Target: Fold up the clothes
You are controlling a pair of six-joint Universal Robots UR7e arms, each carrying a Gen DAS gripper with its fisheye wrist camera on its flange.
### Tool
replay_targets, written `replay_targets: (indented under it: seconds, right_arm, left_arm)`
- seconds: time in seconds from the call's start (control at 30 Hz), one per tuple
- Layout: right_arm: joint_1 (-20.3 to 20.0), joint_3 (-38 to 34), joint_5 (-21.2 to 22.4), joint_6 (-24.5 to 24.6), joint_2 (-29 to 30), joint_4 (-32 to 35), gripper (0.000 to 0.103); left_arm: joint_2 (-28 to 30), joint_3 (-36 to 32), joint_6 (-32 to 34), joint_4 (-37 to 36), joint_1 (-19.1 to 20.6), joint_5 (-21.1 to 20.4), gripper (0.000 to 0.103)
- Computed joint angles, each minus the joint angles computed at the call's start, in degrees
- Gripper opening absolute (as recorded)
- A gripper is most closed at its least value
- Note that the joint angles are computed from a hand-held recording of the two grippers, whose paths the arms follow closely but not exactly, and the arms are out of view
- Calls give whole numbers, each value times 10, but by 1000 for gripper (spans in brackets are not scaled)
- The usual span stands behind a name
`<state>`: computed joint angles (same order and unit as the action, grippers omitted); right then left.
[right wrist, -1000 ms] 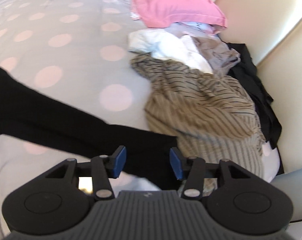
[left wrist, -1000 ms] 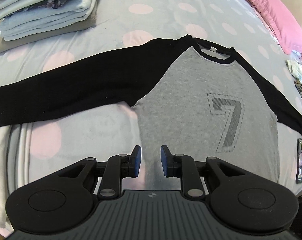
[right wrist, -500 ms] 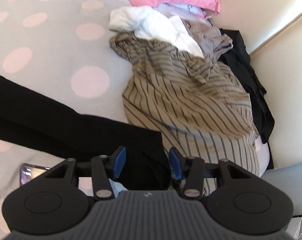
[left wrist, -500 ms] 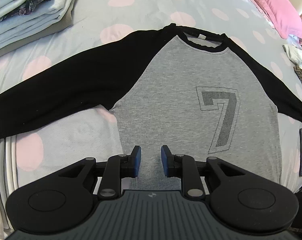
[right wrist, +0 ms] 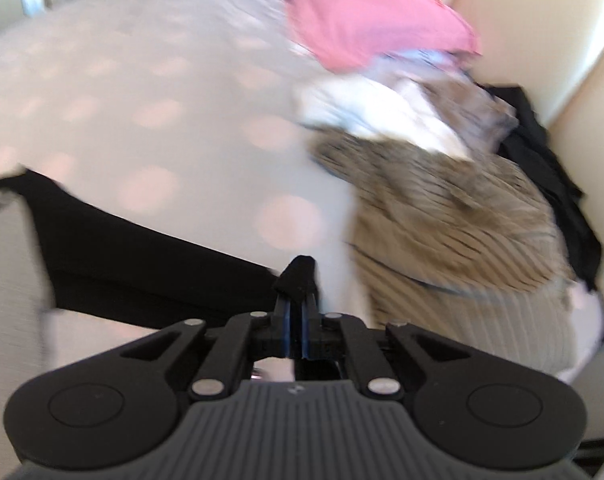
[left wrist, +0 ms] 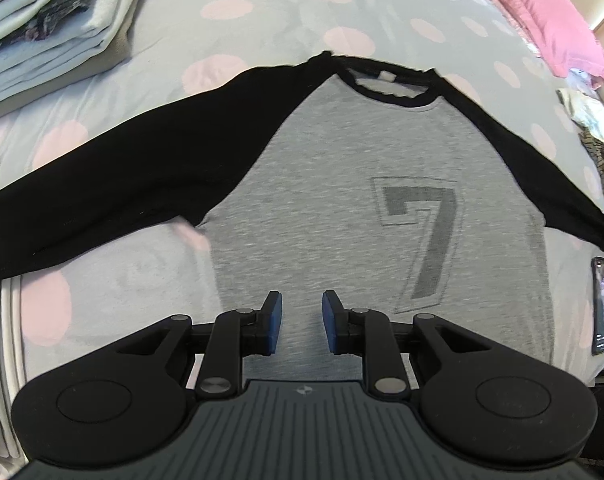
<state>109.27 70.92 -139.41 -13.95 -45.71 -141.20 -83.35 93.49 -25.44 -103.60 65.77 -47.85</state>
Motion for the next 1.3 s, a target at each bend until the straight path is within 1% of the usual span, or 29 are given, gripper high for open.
replay_targets:
  seconds: [0.17, 0.33, 0.43, 0.53, 0.7, 0.87, 0.93, 0.97, 1.0, 1.03, 1.1, 1.17, 1.2, 1.27, 1.3]
  right_arm:
    - [28, -11, 106, 26, 7, 34, 6]
    - [53, -34, 201, 39, 33, 62, 6]
    - [63, -46, 247, 47, 56, 73, 6]
    - [72, -52, 278, 52, 80, 81, 6]
    - [74, -53, 298, 62, 122, 92, 6]
    - [69, -78, 283, 69, 165, 111, 6]
    - [68, -90, 275, 68, 179, 118, 7]
    - [68, -96, 274, 68, 185, 118, 11]
    - [68, -102, 275, 76, 189, 122, 15]
    - [67, -107, 277, 83, 192, 126, 18]
    - [66, -114, 279, 92, 195, 130, 20]
    - [66, -113, 279, 97, 192, 129, 24]
    - [65, -109, 283, 100, 188, 126, 28]
    - [63, -107, 281, 108, 182, 119, 31]
    - [62, -105, 279, 112, 180, 116, 35]
  left_arm:
    - [-4, 14, 30, -41, -12, -10, 20]
    - [-4, 24, 60, -78, -23, -16, 20]
    - [-5, 29, 73, -95, -26, -19, 20]
    - [-6, 38, 90, -117, -27, -24, 20]
    - [-5, 50, 118, -147, -28, -39, 20]
    - [12, 47, 143, -163, -28, -68, 20]
    - [24, 41, 144, -163, -26, -80, 24]
    - [30, 38, 145, -163, -26, -83, 30]
    - [36, 36, 145, -163, -25, -84, 33]
    - [42, 33, 145, -162, -25, -86, 34]
    - [51, 30, 143, -165, -23, -90, 34]
    - [57, 31, 148, -181, -21, -95, 35]
    - [60, 32, 150, -190, -19, -97, 37]
    - [66, 31, 153, -207, -17, -103, 40]
    - [71, 28, 153, -208, -15, -106, 40]
